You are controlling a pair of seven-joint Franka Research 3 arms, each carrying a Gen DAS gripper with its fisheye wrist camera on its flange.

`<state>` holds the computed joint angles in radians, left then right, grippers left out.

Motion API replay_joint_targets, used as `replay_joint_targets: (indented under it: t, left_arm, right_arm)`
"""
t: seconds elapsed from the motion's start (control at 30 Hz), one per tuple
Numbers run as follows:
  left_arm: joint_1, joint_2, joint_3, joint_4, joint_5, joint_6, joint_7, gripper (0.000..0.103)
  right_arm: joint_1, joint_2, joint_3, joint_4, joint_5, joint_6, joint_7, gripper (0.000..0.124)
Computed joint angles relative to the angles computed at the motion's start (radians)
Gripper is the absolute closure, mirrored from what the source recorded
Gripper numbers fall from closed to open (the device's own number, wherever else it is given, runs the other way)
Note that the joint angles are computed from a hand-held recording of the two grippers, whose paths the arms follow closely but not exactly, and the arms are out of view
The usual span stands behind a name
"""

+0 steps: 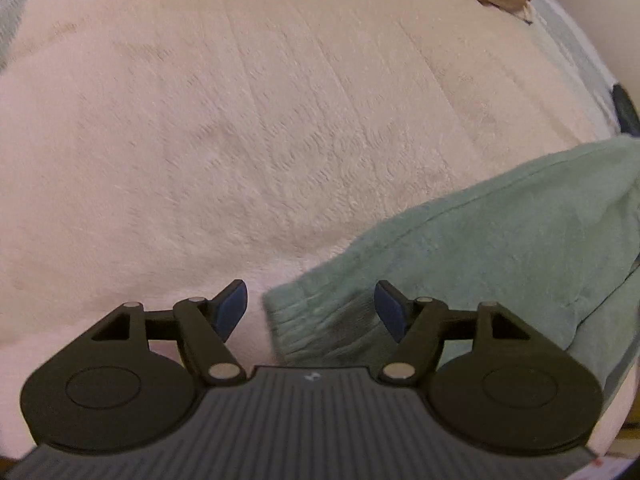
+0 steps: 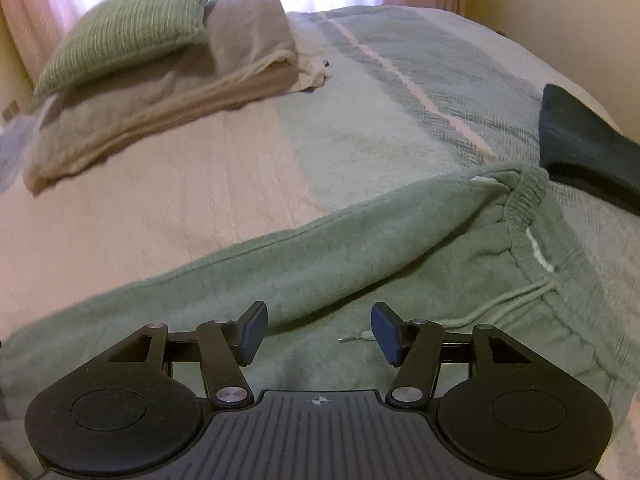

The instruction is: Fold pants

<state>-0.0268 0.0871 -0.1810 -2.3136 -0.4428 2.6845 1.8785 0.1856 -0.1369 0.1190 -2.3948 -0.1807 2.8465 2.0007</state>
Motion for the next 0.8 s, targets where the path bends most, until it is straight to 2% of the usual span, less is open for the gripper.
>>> replay_joint_targets:
  t: [0.03,0.07,0.1,0.17,0.3,0.4,0.5,0.57,0.67,0.8]
  left_arm:
    - [0.002,0.012,-0.007,-0.002,-0.038,0.006,0.029,0.040]
    - [-0.003,0.029,-0.006,-0.002,-0.017,0.024,0.014,0.045]
    - [-0.015,0.044,0.001,0.003,0.052,0.042,-0.038,0.063]
    - [-0.031,0.032,0.013,-0.009,0.173,0.063,-0.142,0.078]
    - [-0.019,-0.033,0.014,-0.018,0.219,0.158,-0.177,0.079]
    - [-0.022,-0.007,0.037,0.054,0.351,0.208,-0.275,0.079]
    - [-0.032,0.083,0.054,0.158,0.490,0.180,-0.401,0.078]
    - [-0.053,0.137,0.065,0.214,0.561,0.123,-0.508,0.077]
    - [-0.108,0.140,0.107,0.229,0.756,0.075,-0.676,0.077]
    - [-0.129,0.146,0.109,0.263,0.897,-0.008,-0.849,0.077]
  right_arm:
    - [-0.006,0.008,0.001,0.005,-0.019,-0.003,0.000,0.069]
    - [-0.010,0.012,-0.001,0.006,-0.033,-0.006,-0.003,0.069]
    - [-0.016,0.019,-0.004,0.010,-0.050,-0.007,0.000,0.069]
    - [-0.018,0.032,-0.020,0.010,-0.042,0.004,-0.026,0.068]
    - [-0.031,0.084,-0.056,0.047,-0.035,0.026,-0.081,0.068]
    - [-0.042,0.126,-0.088,0.087,-0.016,0.050,-0.148,0.068]
    - [-0.057,0.181,-0.123,0.138,-0.016,0.064,-0.191,0.068]
    - [-0.068,0.219,-0.152,0.174,-0.011,0.064,-0.220,0.068]
    - [-0.091,0.253,-0.188,0.214,0.018,0.051,-0.265,0.068]
    - [-0.152,0.306,-0.199,0.270,0.129,0.062,-0.430,0.068]
